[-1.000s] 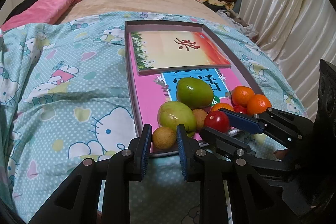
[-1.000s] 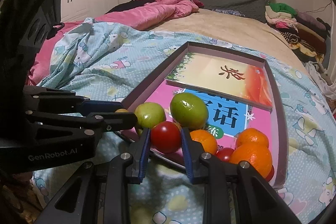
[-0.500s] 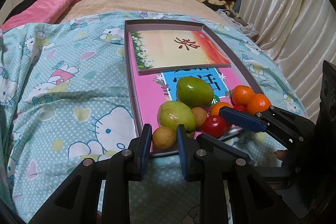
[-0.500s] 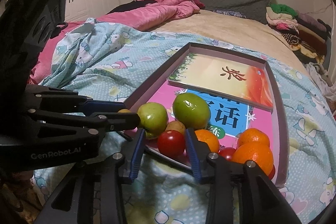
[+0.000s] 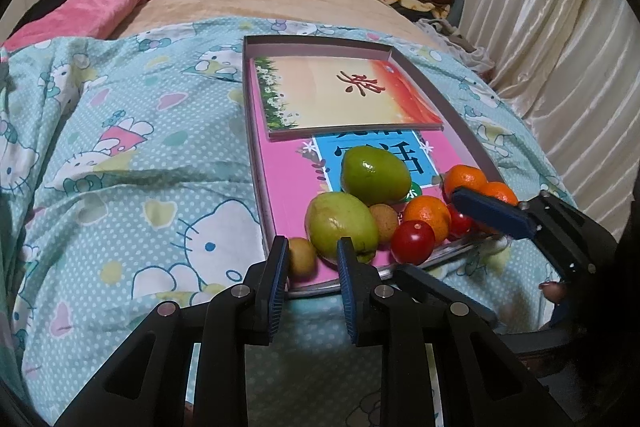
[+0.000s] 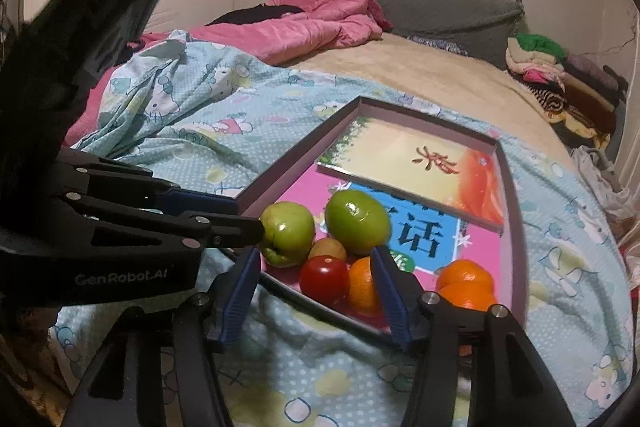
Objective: Organize fruits
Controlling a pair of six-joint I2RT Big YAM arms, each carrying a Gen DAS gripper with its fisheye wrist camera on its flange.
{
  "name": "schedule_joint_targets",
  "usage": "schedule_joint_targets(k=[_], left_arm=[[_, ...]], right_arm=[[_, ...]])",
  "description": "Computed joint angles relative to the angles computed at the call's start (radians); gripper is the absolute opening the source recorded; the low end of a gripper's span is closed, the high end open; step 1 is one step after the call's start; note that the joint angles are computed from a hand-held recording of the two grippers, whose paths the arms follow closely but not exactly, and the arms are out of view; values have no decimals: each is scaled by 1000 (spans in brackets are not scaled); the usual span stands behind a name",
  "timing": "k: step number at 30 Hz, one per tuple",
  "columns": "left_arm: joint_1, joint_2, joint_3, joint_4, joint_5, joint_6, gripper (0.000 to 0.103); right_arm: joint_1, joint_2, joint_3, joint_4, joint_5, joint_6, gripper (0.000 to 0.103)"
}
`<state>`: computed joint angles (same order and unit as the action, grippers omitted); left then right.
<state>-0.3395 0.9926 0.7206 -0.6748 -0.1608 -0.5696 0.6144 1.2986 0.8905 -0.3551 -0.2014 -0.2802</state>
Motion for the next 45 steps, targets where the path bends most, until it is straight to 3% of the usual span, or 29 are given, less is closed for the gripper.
schedule_joint_targets(k=[4, 6, 10, 13, 14, 15, 19, 25, 31, 38, 45], left_arm=[[-1, -19, -4, 5, 2, -12, 34], [-9, -35, -5, 2, -16, -22, 49], [-15, -64, -8, -2, -28, -44, 50], [-34, -89, -3, -21, -59, -62, 57], [-46, -97, 1, -32, -78, -71, 61], [-63, -107, 7, -45, -100, -83, 64], [-117, -131, 32, -94, -151, -127, 75], [-232, -163, 51, -198, -233, -246, 79], [-340, -166, 29, -288, -268, -397, 79], [-398, -139, 23, -326, -273, -464, 79], [-413, -140, 17, -334, -302, -493, 79]], right_arm=[[-12, -33, -18, 31, -10, 16, 70], [-19, -49, -25, 43, -5, 32, 73], [-41, -87, -40, 74, -7, 77, 84], [-62, -125, -52, 86, -7, 119, 89], [-70, -140, -57, 90, -10, 134, 95], [-78, -156, -60, 88, -13, 152, 101], [-112, -218, -63, 40, -29, 219, 102], [-169, -294, -92, -33, -63, 314, 102], [-159, -332, -122, -104, 3, 299, 102], [-139, -349, -154, -122, 60, 283, 102], [-137, -358, -168, -112, 52, 281, 102]])
